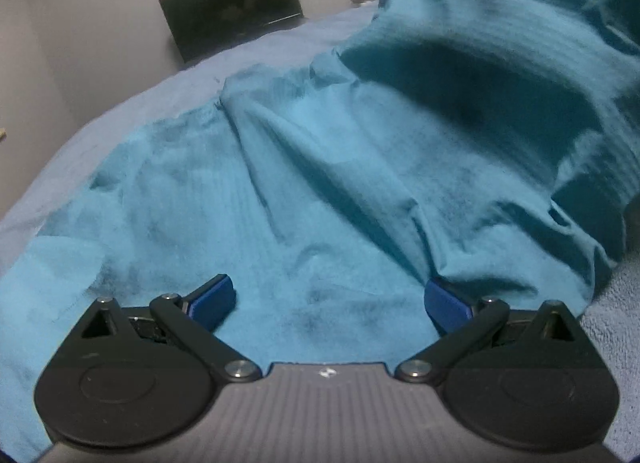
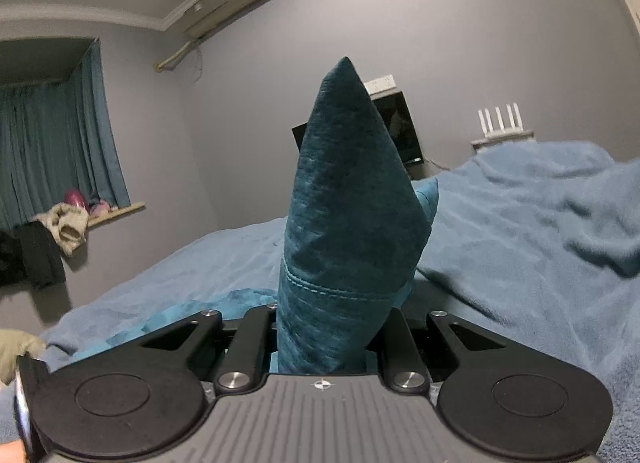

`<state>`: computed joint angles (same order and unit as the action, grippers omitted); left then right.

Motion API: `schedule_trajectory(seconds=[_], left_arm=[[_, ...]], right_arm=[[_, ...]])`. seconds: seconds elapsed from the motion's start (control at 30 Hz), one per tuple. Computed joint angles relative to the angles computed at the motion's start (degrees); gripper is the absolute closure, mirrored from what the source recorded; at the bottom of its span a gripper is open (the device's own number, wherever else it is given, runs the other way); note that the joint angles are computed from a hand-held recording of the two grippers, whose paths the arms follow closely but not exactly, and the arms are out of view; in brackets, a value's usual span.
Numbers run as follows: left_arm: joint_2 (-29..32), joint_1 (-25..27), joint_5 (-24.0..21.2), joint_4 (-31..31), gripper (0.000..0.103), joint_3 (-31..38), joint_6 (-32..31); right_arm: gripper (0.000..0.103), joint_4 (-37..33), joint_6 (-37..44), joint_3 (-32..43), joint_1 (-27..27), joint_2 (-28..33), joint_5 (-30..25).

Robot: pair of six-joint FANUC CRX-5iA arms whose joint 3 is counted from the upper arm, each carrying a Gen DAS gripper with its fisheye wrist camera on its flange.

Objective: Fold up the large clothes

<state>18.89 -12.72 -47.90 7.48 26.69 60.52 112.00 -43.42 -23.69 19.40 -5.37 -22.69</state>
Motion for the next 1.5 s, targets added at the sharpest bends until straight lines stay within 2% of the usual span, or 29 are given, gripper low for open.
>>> schedule_trajectory(seconds=[0.07,0.17,0.3,0.37,0.43,0.5,0.63,0.73,0.87,1.0,1.1,1.13,1.2,1.33,1.4,1.43,1.5], left_arm=[[-0.5,-0.1,1.0,0.5,0.0,-1.2,-0.3],[1.8,0.3,0.9,2.3,0.0,1.0,-0.6],[1.1,1.2,-0.2,5.3,0.0,0.7,-1.3],[0.3,3.0,-0.5,8.4,0.0,0.5,0.2],[0.2,5.9,-0.9,13.1,0.0,1.1,3.4],[-0.5,8.9,0.9,15.6,0.0,0.9,7.7],[-2.8,13.5,6.6,12.5,0.0,-0.1,18.4],[-3.5,16.3,8.5,14.8,0.0,-1.6,23.0],[-5.2,17.2,12.5,14.7,0.001,-4.3,26.6],[-7.1,17.3,17.8,22.7,0.007,-9.5,21.1],[-7.4,17.0,19.6,37.5,0.017,-13.9,9.3],[-7.5,16.8,19.0,42.6,0.02,-15.2,5.3],[-6.9,16.7,16.5,48.0,0.026,-15.6,0.7],[-5.0,17.0,9.8,51.3,0.038,-13.5,-3.1],[-3.8,17.3,5.7,46.2,0.048,-9.7,-1.1],[-2.9,17.3,3.8,39.9,0.05,-6.4,1.8],[-0.8,17.4,0.8,28.8,0.063,-0.5,8.5]], right_arm=[[0.085,-6.1,6.8,1.3,3.6,0.8,-3.4],[0.086,-13.9,16.6,5.2,8.5,2.9,-7.7],[0.086,-19.9,29.0,11.6,14.0,6.6,-12.4],[0.086,-21.6,35.0,14.7,16.1,8.4,-13.6],[0.086,-23.2,41.7,18.0,18.1,10.5,-14.8],[0.086,-25.3,49.1,21.3,20.4,12.8,-15.8],[0.086,-31.7,64.1,28.1,24.6,17.6,-17.4],[0.086,-34.6,70.0,31.1,27.3,20.4,-17.0],[0.086,-39.0,78.5,34.8,30.6,24.2,-17.4],[0.086,-42.4,83.3,36.2,32.8,26.6,-18.2],[0.086,-43.8,86.1,35.3,34.0,27.1,-17.7],[0.086,-44.8,87.2,35.2,34.4,27.3,-17.4],[0.086,-46.7,88.8,34.5,34.8,27.0,-15.8],[0.086,-54.2,91.1,34.4,35.6,26.1,-14.0],[0.086,-55.6,90.4,33.8,35.8,25.5,-13.7],[0.085,-55.5,89.9,33.3,35.8,25.1,-13.4],[0.081,-54.2,86.7,31.2,35.8,23.7,-12.0]])
